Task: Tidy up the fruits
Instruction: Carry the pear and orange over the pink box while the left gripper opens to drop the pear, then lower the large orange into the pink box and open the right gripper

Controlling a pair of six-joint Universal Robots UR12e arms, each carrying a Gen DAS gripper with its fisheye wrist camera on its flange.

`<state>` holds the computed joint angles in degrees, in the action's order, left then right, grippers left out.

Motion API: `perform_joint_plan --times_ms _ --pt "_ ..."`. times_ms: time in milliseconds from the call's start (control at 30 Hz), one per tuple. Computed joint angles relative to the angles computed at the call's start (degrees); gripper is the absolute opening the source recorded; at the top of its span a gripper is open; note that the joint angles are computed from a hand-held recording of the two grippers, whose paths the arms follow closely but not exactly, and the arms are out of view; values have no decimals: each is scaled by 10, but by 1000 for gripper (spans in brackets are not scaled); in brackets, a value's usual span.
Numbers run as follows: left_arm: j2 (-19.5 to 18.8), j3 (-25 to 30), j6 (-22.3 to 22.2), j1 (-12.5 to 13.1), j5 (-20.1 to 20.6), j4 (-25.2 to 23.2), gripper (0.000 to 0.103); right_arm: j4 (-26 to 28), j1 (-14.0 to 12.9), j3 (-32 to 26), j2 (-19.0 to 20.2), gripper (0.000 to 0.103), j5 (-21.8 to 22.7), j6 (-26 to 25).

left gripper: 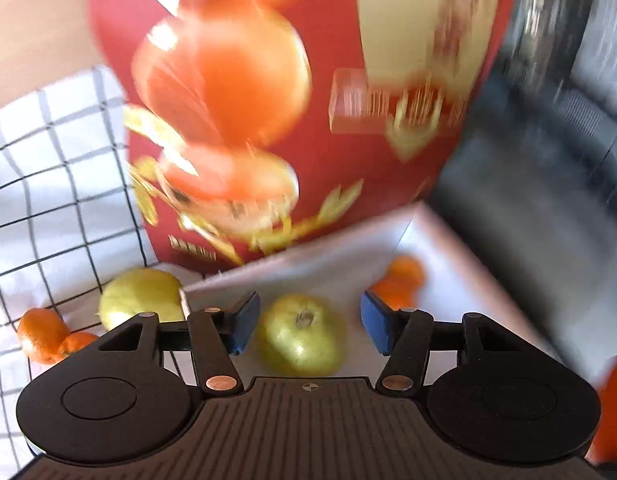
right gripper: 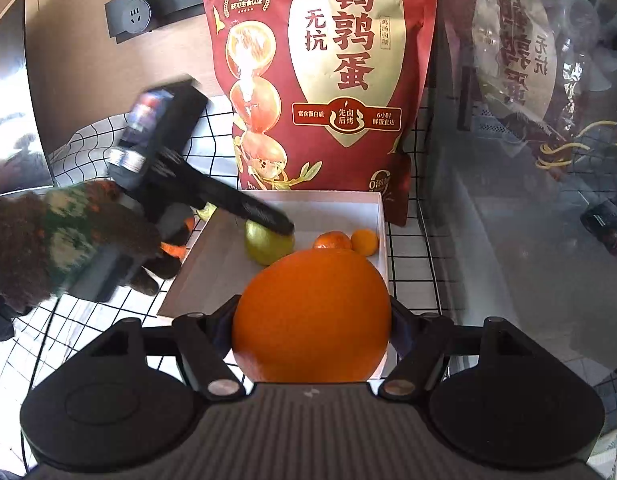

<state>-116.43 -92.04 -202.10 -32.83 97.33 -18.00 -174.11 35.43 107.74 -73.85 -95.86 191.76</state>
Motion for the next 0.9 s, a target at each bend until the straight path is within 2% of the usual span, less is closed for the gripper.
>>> perform_joint_plan --times_ms 67,167,233,367,533,700,833,900 --pt "23 -31 -23 3 -11 47 61 -2 -1 -5 3 72 4 -2" --pt "57 -81 -50 1 -1 96 61 -4 0 -21 14 73 9 -11" --pt "77 -111 -76 -2 7 115 61 5 0 -37 24 73 14 -14" --pt "118 -177 -131 -12 40 139 61 57 -1 -81 51 73 23 -21" --pt "166 -241 -225 -29 96 132 61 149 0 -133 90 73 21 -21" --pt "194 -267 -236 -48 130 88 61 211 3 -158 111 73 4 -20" --pt "200 -279 -244 -48 115 82 61 245 11 -171 125 73 -23 -45" --pt "199 -280 -243 -47 105 82 61 237 16 -171 127 73 -39 -52"
